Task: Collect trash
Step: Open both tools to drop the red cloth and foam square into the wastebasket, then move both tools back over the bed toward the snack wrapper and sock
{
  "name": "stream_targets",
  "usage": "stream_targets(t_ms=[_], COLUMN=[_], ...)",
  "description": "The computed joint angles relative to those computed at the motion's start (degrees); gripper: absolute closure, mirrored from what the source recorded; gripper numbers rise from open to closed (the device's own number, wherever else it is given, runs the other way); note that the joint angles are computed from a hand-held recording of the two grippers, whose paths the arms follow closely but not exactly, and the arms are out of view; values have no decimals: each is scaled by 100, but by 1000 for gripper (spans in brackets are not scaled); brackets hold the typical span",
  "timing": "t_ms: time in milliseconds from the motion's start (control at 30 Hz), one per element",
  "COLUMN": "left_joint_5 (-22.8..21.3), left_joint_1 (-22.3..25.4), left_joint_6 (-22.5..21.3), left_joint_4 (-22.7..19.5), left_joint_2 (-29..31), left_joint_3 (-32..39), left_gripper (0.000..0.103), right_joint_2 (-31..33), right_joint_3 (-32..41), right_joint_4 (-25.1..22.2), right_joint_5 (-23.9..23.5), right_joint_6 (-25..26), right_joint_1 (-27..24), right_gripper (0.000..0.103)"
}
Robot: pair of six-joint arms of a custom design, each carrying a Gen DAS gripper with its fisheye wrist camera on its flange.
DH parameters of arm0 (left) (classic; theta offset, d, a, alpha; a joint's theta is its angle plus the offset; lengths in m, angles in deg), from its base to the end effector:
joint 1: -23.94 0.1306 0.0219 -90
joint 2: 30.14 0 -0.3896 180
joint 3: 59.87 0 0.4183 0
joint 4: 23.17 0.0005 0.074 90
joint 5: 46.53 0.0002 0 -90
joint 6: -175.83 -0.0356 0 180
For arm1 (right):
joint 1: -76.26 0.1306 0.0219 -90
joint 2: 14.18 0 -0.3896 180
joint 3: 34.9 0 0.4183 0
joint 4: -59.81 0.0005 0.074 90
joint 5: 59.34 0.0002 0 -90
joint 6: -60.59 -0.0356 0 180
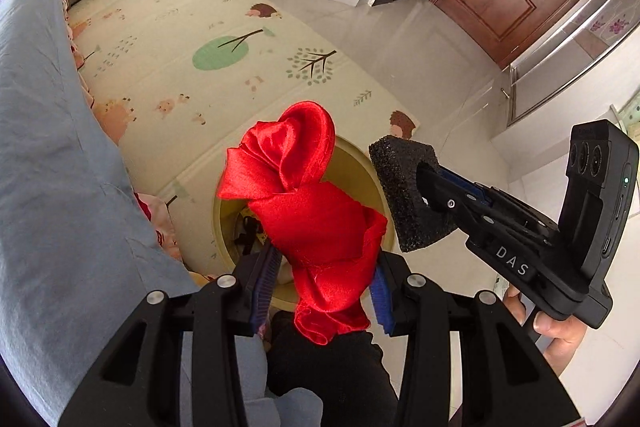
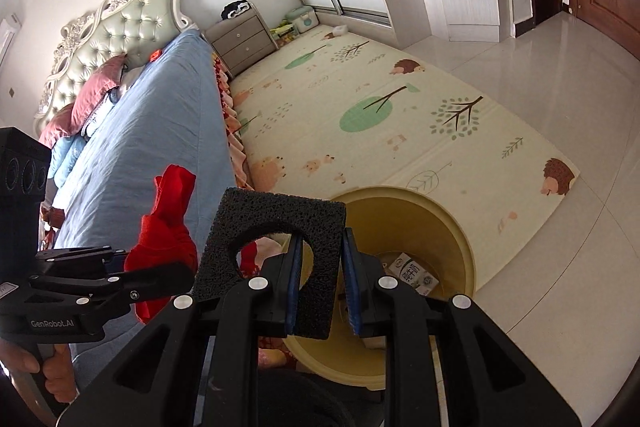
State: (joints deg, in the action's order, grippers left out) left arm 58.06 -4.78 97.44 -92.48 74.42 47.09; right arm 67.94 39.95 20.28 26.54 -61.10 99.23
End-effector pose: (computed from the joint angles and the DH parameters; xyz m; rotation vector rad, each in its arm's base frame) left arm 0.5042 -0.2871 0.4254 0.4893 2.7602 -0.5341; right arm 0.4211 0.1807 0.3836 0.1516 2.4480 0.5242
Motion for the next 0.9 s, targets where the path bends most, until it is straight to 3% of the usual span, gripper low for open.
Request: stream_targets(t_ms=[200,233,267,300,333,500,900], left_joint_5=[-65,-121,-158,-174,-175,-44,-210], left_joint_1=[-85,-100,-98,-90,-98,-56,-124], left_joint_6=[-179,-211,-209,-176,-129,-69,-126], left_joint_4=[-174,-181,-190,-201,-219,-441,-256], left_joint_2=[280,305,351,381,413,582,396], left_joint_3=[280,296,329,340,366,504,384], left_gripper=[58,51,35,28,23,22,22], right_joint_2=[147,176,213,214,204,248,148], right_joint_3=[-13,-8,5,-14,-48,-122,-47], right_joint_4=[-80,-123,-194,-217,-204,-281,-306], right_joint_5=[-46,-22,4,104,162,49,17], right_joint_6=[72,72,75,-6,-64,-171,-176], right_joint_1=[-139,-153,-168,-172,-183,-280,-255], right_gripper=[82,76,62,51,49,48,50])
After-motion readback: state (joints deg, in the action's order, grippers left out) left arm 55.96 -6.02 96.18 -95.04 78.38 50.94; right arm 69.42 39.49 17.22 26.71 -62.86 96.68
